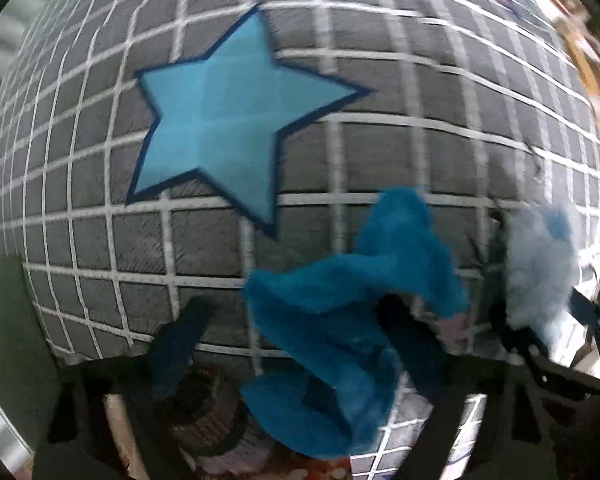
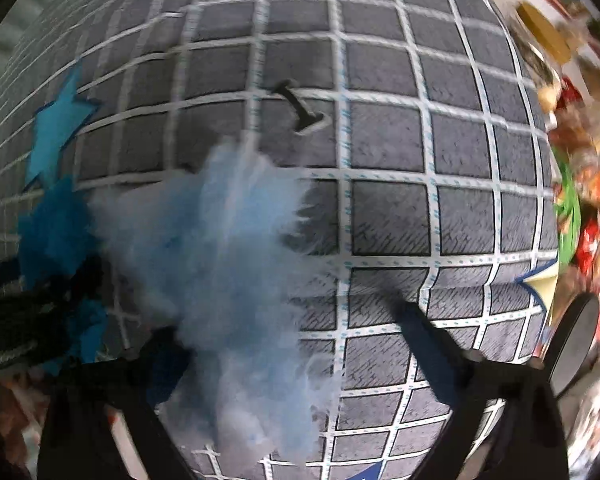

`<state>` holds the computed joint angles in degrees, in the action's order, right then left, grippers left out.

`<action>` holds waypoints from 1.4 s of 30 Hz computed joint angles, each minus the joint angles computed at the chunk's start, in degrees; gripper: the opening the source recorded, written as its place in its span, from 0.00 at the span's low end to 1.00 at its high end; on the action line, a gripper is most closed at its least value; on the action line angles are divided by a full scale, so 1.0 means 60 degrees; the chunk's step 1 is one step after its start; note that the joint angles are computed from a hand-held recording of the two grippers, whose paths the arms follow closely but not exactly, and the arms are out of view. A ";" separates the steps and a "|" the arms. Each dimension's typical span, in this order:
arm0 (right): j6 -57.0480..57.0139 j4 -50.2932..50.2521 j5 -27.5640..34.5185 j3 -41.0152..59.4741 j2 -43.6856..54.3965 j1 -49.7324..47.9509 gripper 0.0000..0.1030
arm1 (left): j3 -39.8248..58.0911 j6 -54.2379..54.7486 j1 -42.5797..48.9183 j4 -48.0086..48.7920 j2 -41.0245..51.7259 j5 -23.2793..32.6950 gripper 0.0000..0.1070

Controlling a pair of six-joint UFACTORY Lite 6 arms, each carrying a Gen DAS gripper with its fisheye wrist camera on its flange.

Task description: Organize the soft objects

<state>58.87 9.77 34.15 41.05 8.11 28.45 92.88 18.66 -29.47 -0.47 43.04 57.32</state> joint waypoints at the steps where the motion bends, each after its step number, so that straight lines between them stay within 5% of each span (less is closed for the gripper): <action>1: 0.0129 -0.0214 0.0062 0.0094 -0.0060 0.0158 0.63 | -0.0346 0.0219 -0.0154 -0.0140 -0.0318 -0.0050 0.52; 3: -0.0018 -0.0084 -0.0102 0.0013 -0.0290 0.0279 0.35 | -0.0487 0.0482 -0.0380 -0.0205 -0.0531 0.0072 0.29; 4: -0.0282 0.0187 -0.0196 -0.0077 -0.0411 0.0219 0.31 | -0.0675 0.0572 -0.0488 -0.0116 -0.0694 0.0063 0.18; 12: 0.0284 0.0357 -0.0093 -0.0908 -0.2447 0.0023 0.31 | -0.1776 0.1189 -0.0149 -0.0683 -0.2538 0.0051 0.18; 24: 0.2262 -0.0599 0.1289 -0.0363 -0.4260 0.0770 0.31 | -0.1196 0.1796 0.0428 -0.1429 -0.4802 0.1938 0.18; 42: 0.4188 -0.2090 0.2748 0.3722 -0.1870 0.2567 0.31 | -0.0835 0.4221 0.3079 -0.2070 -0.5695 0.2869 0.18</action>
<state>83.99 -2.77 50.64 63.39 -3.10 43.85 87.87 43.99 -10.99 -12.89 8.87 74.54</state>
